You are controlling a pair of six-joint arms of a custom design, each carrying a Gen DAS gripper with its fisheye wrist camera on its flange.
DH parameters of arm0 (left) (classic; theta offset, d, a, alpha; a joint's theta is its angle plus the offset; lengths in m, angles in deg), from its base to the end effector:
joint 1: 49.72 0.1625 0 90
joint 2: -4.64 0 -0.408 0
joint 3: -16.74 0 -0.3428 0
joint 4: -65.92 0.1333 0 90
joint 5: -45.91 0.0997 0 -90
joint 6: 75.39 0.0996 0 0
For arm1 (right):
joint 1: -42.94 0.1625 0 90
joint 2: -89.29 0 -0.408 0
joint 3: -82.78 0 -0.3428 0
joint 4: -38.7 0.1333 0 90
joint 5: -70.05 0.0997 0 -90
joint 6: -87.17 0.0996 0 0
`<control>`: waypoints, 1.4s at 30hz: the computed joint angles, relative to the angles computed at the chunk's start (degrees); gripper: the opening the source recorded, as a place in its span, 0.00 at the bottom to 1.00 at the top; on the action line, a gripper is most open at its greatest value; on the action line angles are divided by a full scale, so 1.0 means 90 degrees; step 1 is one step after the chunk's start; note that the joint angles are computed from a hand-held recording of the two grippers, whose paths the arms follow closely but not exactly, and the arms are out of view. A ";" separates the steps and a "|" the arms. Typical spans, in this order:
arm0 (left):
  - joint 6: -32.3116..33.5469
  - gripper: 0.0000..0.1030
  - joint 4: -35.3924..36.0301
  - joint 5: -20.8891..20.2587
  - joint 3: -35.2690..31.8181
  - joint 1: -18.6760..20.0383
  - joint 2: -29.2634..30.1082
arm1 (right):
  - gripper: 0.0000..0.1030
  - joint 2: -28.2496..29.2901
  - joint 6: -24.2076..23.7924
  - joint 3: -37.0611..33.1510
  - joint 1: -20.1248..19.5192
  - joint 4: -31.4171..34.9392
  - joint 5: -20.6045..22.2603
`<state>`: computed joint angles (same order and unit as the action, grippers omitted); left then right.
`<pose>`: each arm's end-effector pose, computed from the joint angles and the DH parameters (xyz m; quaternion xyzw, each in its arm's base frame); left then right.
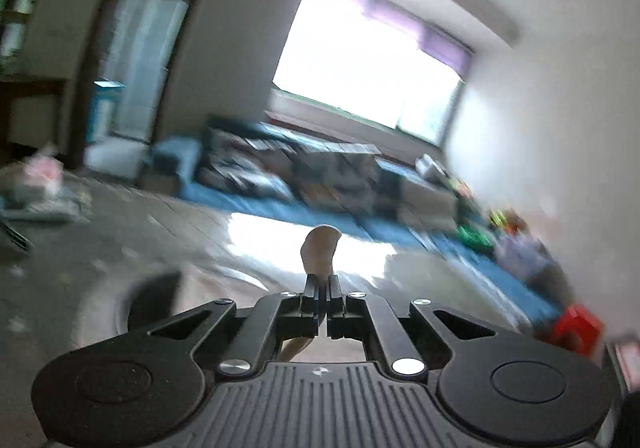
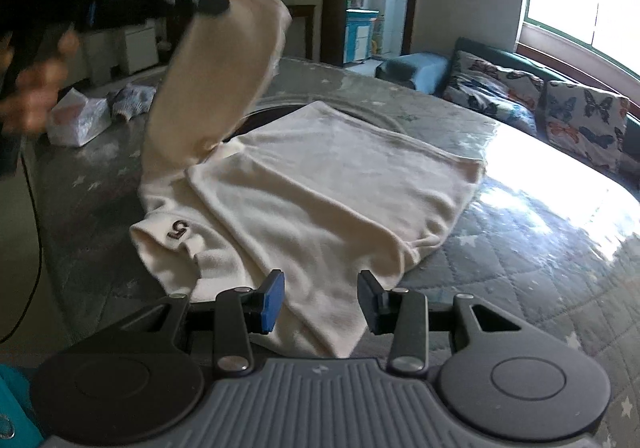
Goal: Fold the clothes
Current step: 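Fold the sleeve over the sweatshirt body with the left gripper and release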
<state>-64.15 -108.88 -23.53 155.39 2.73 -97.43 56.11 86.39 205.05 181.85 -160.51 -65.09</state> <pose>-0.0652 -0.3610 0.3694 0.3046 0.8480 -0.4285 0.0671 0.3914 -0.2582 0.0114 0.3212 -0.8532 0.3014 0.2793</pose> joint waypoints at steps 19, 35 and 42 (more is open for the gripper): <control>0.0367 0.37 0.0748 0.0700 0.0164 0.1028 -0.0123 | 0.37 -0.0142 0.0486 -0.0034 -0.0279 -0.0352 0.0224; 0.0685 0.33 0.1028 0.0489 -0.0293 0.1751 0.0030 | 0.08 0.0417 0.0772 -0.0753 -0.0621 0.0245 0.0363; 0.0964 0.36 0.0887 0.0427 -0.0723 0.1640 0.0758 | 0.04 0.0501 0.0370 -0.0968 -0.0358 0.0206 -0.0012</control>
